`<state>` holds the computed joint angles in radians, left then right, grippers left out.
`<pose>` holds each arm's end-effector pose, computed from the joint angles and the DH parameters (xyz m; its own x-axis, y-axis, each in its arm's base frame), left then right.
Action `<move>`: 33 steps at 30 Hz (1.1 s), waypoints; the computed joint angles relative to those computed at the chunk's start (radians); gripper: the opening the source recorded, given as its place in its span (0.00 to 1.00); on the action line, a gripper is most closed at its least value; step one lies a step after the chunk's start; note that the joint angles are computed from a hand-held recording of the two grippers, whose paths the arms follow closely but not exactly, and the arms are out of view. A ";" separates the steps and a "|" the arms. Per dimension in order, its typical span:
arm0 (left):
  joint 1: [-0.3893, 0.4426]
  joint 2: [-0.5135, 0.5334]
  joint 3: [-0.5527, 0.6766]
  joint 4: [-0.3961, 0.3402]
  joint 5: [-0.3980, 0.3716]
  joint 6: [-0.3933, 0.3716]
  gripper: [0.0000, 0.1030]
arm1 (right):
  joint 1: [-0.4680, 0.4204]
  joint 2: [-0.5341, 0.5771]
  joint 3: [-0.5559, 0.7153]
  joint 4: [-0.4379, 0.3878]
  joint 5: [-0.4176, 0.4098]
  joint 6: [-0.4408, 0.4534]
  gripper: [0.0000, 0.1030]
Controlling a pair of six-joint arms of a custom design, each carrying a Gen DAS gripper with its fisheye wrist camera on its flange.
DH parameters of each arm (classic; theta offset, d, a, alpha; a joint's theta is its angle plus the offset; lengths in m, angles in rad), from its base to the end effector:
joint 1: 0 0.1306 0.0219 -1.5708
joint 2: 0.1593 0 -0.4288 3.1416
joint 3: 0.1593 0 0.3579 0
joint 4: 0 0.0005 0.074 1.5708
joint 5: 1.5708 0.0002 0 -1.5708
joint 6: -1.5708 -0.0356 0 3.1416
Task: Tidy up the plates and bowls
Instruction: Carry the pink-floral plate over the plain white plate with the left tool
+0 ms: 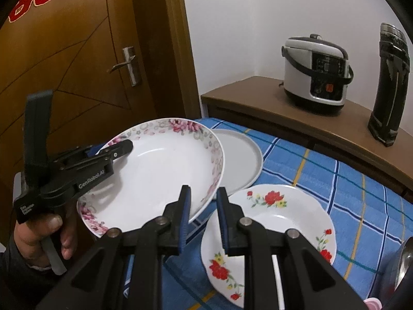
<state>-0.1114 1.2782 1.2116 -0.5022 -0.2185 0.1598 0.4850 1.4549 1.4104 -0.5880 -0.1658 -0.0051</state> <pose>0.4118 -0.0388 0.4730 -0.5169 -0.0985 -0.8504 -0.1572 0.9874 -0.0188 0.4274 0.2313 0.4784 -0.5259 -0.2715 -0.8060 -0.5749 0.8119 0.1017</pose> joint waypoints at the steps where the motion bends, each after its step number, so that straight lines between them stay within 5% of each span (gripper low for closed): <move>1: 0.000 0.004 0.006 0.000 0.000 -0.003 0.26 | -0.002 0.002 0.005 -0.001 0.001 -0.003 0.20; 33: 0.025 0.111 0.126 0.016 0.031 -0.030 0.26 | 0.016 0.078 0.122 0.000 0.107 -0.060 0.20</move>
<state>-0.0863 1.3897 1.3374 -0.4863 -0.1873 0.1301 0.5005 1.5331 1.5324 -0.5880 -0.0584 -0.0655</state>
